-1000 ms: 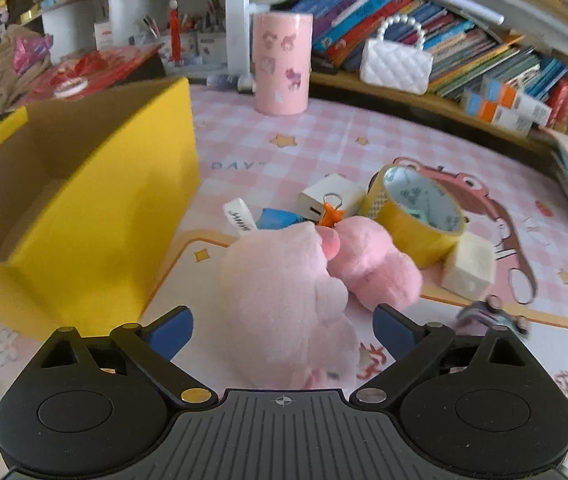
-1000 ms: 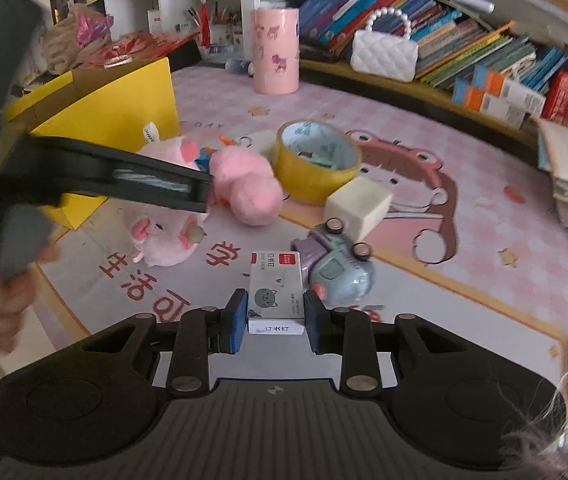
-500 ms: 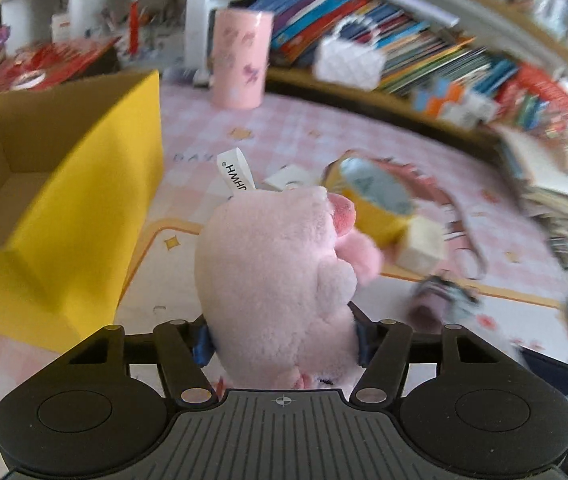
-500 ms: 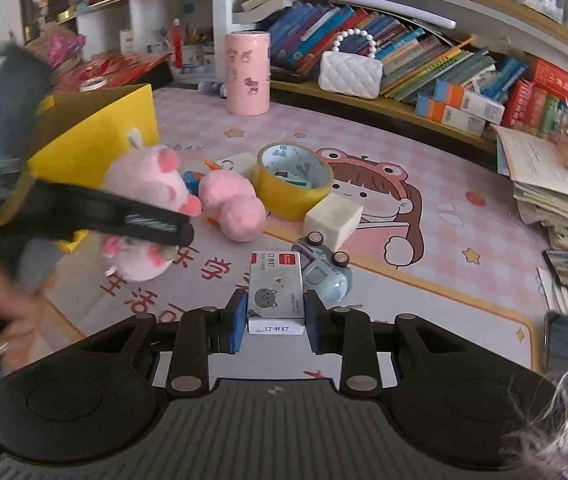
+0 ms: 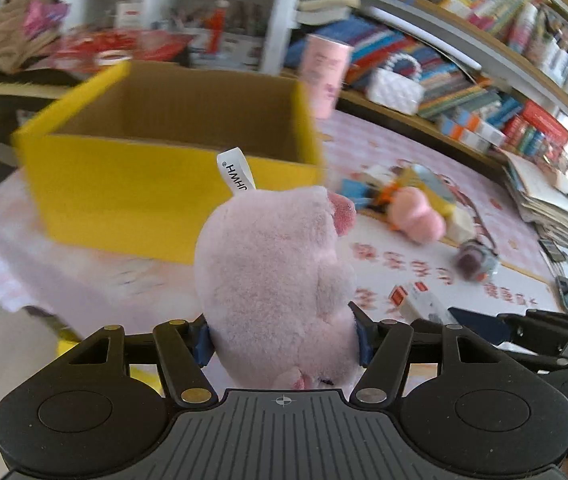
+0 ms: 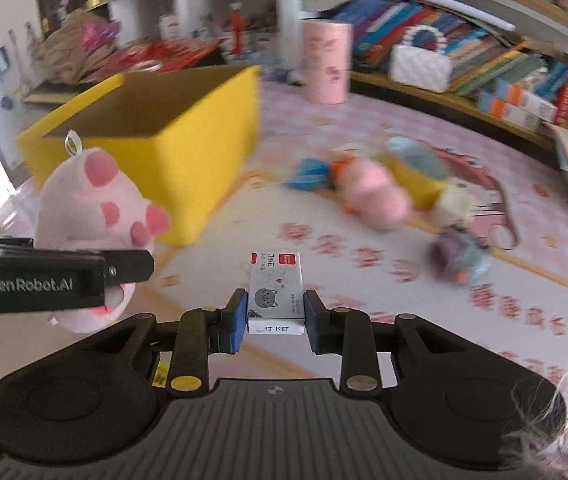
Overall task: Organize objects
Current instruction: 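Carry the card box with the right gripper while the left carries the pig to the yellow box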
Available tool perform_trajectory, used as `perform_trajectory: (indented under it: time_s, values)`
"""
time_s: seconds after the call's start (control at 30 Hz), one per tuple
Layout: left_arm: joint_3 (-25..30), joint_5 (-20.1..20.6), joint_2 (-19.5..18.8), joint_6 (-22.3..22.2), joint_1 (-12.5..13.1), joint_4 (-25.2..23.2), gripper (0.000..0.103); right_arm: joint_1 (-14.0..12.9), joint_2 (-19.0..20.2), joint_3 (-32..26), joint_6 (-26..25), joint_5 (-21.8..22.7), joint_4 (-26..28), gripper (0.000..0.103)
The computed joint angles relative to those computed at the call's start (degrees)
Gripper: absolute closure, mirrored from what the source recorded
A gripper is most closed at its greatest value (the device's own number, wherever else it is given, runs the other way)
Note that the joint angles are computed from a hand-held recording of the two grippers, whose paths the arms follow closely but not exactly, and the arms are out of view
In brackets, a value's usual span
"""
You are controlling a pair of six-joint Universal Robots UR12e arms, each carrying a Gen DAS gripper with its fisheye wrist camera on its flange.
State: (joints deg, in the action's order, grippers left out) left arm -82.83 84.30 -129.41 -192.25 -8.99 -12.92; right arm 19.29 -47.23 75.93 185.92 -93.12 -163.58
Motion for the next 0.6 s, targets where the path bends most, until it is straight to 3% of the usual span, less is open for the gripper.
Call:
perform_trajectory:
  time_s: [0.37,0.6]
  values:
    - [-9.49,-1.30,5.26,2.40,5.12,4.66,0.041,5.94,2.64,-3.96,0.90,-0.49,0.88,0.075]
    - [-11.11,-3.48,6.17,4.15,6.77,7.31,0.041,7.83,3.21,-4.97,2.54,-3.19,-0.40,0.075]
